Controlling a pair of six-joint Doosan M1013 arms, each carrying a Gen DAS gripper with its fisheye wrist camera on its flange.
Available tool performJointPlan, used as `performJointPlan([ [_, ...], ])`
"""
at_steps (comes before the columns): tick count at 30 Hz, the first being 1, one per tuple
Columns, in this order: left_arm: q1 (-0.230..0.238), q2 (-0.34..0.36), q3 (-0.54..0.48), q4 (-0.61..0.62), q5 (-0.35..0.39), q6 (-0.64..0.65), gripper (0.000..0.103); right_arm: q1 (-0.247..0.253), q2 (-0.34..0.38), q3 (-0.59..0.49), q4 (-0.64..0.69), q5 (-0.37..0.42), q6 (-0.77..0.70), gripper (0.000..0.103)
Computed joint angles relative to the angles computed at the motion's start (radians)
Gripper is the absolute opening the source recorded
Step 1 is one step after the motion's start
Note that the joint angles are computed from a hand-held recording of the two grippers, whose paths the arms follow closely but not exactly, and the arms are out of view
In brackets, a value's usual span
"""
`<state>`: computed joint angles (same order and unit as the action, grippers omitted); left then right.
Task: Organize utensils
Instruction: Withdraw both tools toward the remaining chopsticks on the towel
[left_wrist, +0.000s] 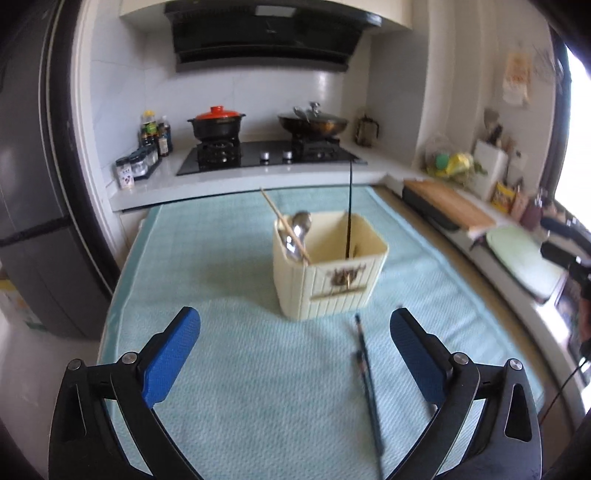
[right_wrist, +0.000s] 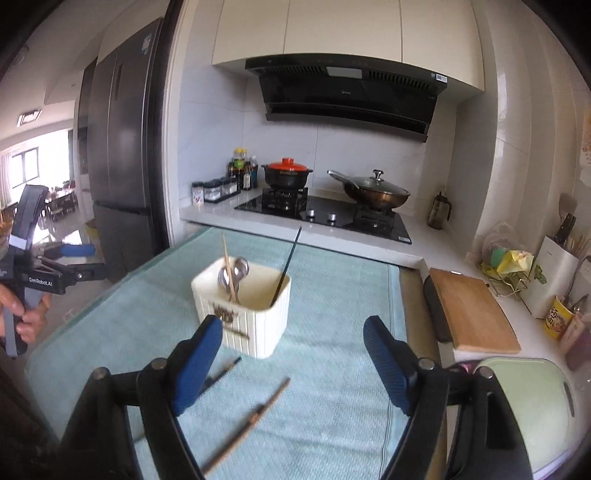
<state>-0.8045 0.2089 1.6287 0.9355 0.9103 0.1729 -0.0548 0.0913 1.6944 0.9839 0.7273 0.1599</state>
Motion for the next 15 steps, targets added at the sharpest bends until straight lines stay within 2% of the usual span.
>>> performJointPlan([
  [2, -0.032, 0.009, 0.027, -0.011, 0.025, 0.01, 0.102, -0.007, -0.015, 0.051, -0.047, 0.001, -0.029, 0.08],
  [6, -0.06, 0.007, 0.084, -0.091, -0.051, -0.042, 0.102, -0.027, -0.023, 0.126, -0.134, 0.053, 0.014, 0.08],
  [8, -0.08, 0.016, 0.102, -0.104, -0.065, -0.077, 0.102, -0.033, -0.021, 0.152, -0.141, 0.067, 0.05, 0.08],
  [11, -0.102, 0.042, 0.111, -0.149, -0.093, -0.063, 0.102, -0.039, -0.016, 0.187, -0.135, 0.086, 0.092, 0.08],
  [13, -0.113, 0.067, 0.101, -0.175, -0.094, -0.043, 0.102, -0.037, -0.009, 0.202, -0.146, 0.117, 0.118, 0.08],
  [15, -0.125, 0.102, 0.075, -0.172, -0.054, -0.024, 0.102, -0.021, -0.007, 0.22, -0.169, 0.106, 0.12, 0.08],
])
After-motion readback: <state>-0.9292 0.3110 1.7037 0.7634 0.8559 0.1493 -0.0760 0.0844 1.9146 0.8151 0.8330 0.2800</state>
